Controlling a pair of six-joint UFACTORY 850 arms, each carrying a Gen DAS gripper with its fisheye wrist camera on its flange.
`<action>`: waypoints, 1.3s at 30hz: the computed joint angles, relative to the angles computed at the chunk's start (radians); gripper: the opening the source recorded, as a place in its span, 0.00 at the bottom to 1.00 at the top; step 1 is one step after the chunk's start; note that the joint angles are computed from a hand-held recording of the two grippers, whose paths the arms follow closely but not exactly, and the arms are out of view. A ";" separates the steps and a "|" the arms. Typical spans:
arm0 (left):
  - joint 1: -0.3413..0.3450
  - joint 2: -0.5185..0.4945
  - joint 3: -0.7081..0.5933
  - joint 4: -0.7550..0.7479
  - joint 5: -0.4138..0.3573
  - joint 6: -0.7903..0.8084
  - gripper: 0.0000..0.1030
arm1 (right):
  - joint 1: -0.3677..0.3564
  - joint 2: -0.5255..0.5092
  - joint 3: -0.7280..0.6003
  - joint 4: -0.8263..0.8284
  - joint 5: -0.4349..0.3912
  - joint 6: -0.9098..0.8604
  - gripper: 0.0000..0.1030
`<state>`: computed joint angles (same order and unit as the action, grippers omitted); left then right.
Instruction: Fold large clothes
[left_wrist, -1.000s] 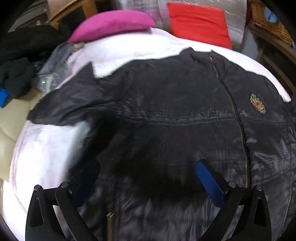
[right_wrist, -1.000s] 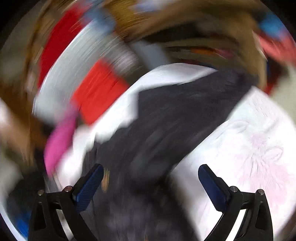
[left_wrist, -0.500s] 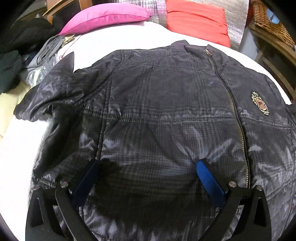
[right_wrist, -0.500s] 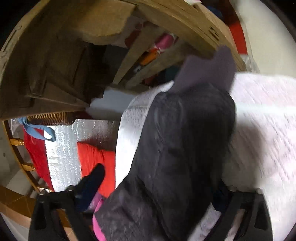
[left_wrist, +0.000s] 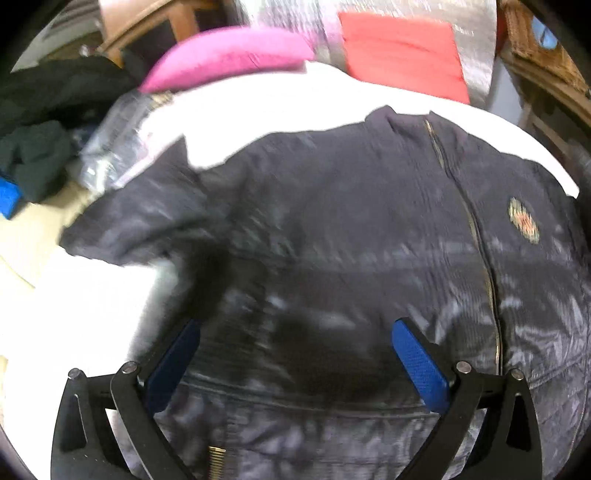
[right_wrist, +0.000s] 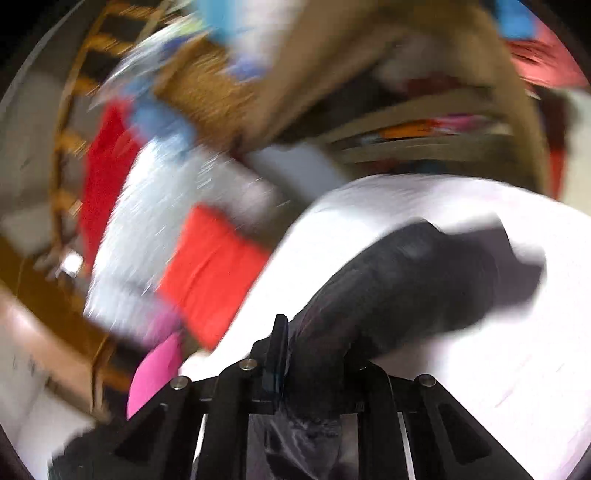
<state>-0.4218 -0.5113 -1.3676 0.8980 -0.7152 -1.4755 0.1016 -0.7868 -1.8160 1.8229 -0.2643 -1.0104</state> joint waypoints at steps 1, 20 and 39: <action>-0.002 0.015 0.013 0.035 -0.016 -0.032 1.00 | 0.022 -0.006 -0.024 -0.058 -0.005 0.029 0.17; 0.008 0.141 0.144 0.236 -0.038 -0.288 1.00 | 0.208 -0.039 -0.010 -0.418 -0.437 0.297 0.83; -0.073 -0.396 -0.727 -0.163 -0.169 0.504 1.00 | 0.078 -0.356 -0.458 -0.756 -0.553 1.053 0.34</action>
